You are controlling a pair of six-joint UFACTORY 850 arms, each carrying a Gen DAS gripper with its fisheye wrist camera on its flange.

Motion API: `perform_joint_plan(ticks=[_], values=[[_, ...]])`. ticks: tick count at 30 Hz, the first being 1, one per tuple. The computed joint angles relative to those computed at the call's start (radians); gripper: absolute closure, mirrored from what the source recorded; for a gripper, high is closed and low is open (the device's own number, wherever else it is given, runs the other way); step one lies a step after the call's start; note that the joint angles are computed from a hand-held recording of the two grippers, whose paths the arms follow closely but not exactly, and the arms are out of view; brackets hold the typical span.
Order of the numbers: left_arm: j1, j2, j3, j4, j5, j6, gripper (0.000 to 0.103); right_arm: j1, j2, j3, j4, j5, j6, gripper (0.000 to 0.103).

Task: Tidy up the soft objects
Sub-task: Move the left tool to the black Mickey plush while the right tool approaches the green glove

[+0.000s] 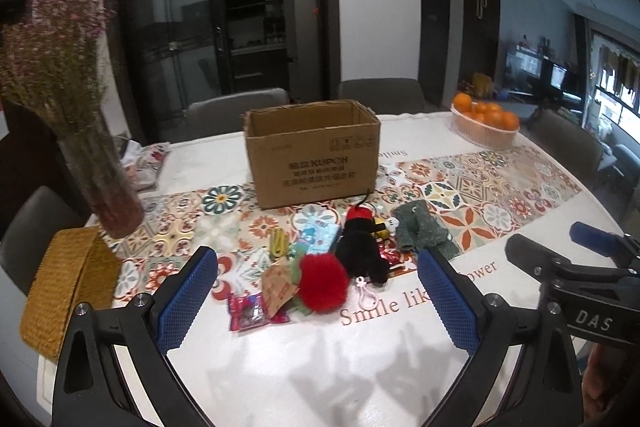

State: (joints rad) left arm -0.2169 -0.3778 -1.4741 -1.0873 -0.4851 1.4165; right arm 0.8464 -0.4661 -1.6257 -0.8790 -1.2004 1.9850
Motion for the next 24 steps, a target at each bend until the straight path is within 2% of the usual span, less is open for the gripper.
perform_joint_plan(ticks=[6,11,16,20,24], values=[[-0.050,-0.052,-0.060,0.097,0.012,-0.113,0.009,-0.059,0.040,0.069,0.011,0.069,-0.022,0.000],[-0.098,-0.105,-0.121,0.241,0.025,-0.302,0.015,-0.130,0.087,0.155,0.004,0.208,-0.082,0.000],[-0.131,-0.181,-0.205,0.368,0.001,-0.467,0.022,-0.198,0.103,0.208,0.010,0.331,-0.150,0.004],[-0.148,-0.233,-0.256,0.420,-0.014,-0.530,0.028,-0.243,0.099,0.234,0.025,0.428,-0.189,0.008],[-0.154,-0.294,-0.322,0.475,-0.059,-0.591,0.034,-0.274,0.083,0.244,0.057,0.498,-0.237,0.016]])
